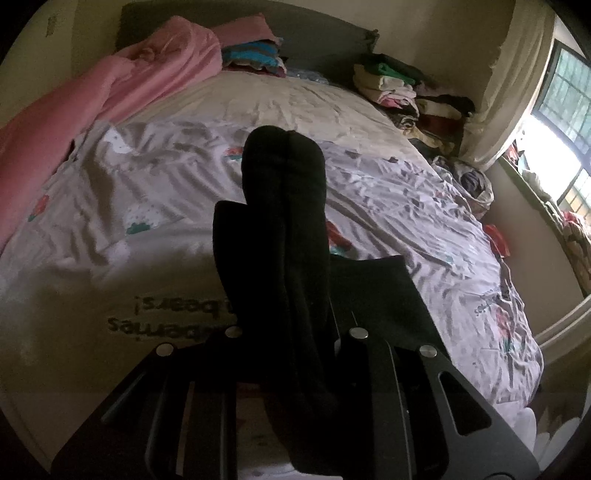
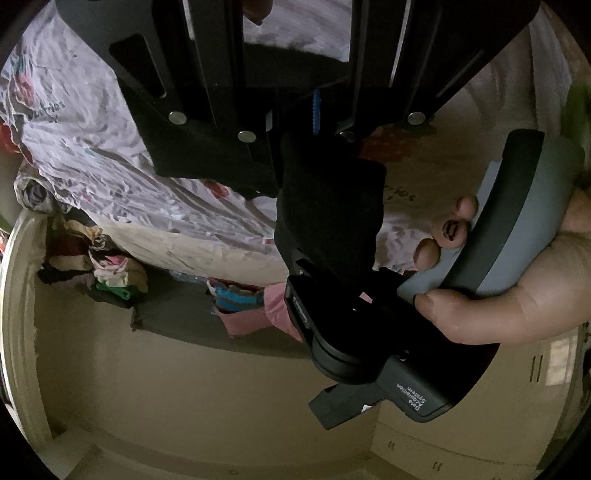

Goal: Fold small clothes

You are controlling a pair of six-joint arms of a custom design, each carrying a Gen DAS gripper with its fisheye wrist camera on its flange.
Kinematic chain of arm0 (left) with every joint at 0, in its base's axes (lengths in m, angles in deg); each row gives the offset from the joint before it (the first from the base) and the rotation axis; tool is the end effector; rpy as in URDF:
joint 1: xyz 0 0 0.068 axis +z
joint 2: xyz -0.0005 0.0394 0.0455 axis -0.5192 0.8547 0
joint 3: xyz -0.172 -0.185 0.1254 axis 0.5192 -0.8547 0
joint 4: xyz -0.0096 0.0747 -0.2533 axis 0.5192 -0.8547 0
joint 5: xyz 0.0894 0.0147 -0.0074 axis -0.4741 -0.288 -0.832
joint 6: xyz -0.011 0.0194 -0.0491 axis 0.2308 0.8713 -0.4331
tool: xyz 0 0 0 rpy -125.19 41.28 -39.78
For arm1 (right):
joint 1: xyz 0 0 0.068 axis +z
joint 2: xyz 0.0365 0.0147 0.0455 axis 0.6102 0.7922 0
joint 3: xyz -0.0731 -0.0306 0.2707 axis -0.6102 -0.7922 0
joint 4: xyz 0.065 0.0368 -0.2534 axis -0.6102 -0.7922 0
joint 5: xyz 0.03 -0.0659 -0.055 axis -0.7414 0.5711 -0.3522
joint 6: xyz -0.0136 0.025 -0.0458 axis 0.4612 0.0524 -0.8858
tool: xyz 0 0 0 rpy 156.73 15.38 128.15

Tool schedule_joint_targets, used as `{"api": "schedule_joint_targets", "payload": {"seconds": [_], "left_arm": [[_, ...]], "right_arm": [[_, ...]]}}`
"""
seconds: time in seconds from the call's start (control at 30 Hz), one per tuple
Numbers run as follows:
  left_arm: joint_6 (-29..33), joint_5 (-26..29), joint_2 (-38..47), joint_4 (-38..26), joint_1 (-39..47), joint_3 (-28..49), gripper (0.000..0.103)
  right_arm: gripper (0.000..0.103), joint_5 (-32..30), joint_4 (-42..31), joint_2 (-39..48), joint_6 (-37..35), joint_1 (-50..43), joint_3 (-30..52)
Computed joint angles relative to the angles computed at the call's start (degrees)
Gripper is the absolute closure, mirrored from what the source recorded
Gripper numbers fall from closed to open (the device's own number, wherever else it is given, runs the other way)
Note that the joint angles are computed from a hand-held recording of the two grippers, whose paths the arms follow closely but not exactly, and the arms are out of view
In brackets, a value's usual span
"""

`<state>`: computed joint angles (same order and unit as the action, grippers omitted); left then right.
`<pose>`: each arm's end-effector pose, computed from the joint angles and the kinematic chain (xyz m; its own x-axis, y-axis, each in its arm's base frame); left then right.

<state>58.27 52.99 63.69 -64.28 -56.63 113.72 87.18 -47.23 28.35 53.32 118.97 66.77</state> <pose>0.2775 -0.1411 0.1671 -0.7372 0.2131 -0.6412 0.4748 0.8386 -0.2672 0.0796 0.3035 0.1046 -0.3670 -0.1395 -0.9197 0.0092 0.9881 -0.1536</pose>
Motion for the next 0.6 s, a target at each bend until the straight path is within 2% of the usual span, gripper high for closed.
{"api": "schedule_joint_targets", "payload": {"seconds": [0.33, 0.6], "left_arm": [[-3.6, -3.8, 4.0, 0.5, -7.3, 2.7, 0.090], [-5.5, -6.0, 8.1, 0.4, -11.2, 5.6, 0.088]], "right_arm": [[0.093, -0.4, -4.0, -3.4, 9.7, 0.7, -6.3], [0.093, -1.8, -0.6, -5.2, 12.5, 0.3, -11.8]]}}
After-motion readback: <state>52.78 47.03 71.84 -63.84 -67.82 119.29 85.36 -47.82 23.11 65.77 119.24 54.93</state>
